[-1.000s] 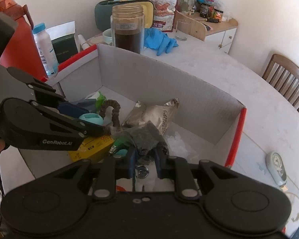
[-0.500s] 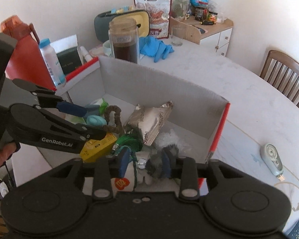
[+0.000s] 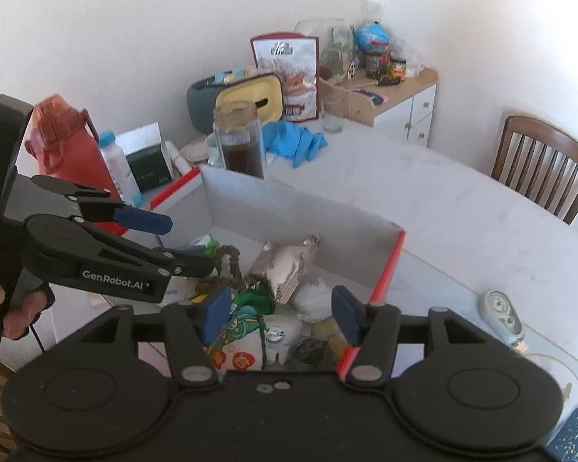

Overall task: Organize objects
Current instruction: 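Move both tools back over the grey tape dispenser and red plush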

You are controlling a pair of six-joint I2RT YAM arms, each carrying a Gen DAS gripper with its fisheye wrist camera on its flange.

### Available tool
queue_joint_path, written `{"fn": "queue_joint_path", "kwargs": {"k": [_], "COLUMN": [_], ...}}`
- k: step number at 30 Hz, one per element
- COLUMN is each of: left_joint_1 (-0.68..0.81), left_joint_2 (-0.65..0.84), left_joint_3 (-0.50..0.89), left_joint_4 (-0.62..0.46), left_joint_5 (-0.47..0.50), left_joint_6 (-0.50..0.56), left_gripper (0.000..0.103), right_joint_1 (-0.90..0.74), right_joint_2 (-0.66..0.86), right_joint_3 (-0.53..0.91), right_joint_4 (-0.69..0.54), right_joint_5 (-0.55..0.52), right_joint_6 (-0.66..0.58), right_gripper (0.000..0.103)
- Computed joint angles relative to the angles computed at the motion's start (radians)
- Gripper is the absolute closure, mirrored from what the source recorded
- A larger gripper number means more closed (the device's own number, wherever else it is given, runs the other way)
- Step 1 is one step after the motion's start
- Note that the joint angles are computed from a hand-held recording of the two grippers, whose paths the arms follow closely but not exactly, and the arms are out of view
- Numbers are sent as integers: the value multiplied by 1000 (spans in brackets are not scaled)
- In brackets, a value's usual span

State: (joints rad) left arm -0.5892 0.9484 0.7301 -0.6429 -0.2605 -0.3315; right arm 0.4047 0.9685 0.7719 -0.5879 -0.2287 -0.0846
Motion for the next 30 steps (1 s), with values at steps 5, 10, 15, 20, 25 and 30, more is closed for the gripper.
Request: {"fn": "queue_joint_path", "kwargs": {"k": [5, 10, 15, 20, 25, 30], "left_joint_1": [-123, -222, -305, -350, -394, -429], "left_joint_2": [43, 111, 212, 300, 398, 510], "left_joint_3": [51, 110, 183, 241, 305, 377], "left_joint_4": [-15, -24, -35, -12, 16, 52], "left_joint_5": [-96, -155, -212, -218, -219, -226], "left_joint_6": [-60, -125, -189, -238, -276, -280], "left_gripper": [24, 20, 16, 14, 7, 3], "right_joint_1": [-79, -182, -321, -494, -672, -839], "right_joint_2": [-42, -86, -111, -103, -55, 13], "right_joint_3": [19, 24, 34, 48, 65, 79], "right_joint_4": [-67, -127, -183, -239, -288, -331], "right_joint_5": [-53, -121, -210, -307, -401, -472], "right_joint_6": [-52, -119, -214, -338, -472, -619], "right_gripper": [41, 31, 24, 16, 13, 9]}}
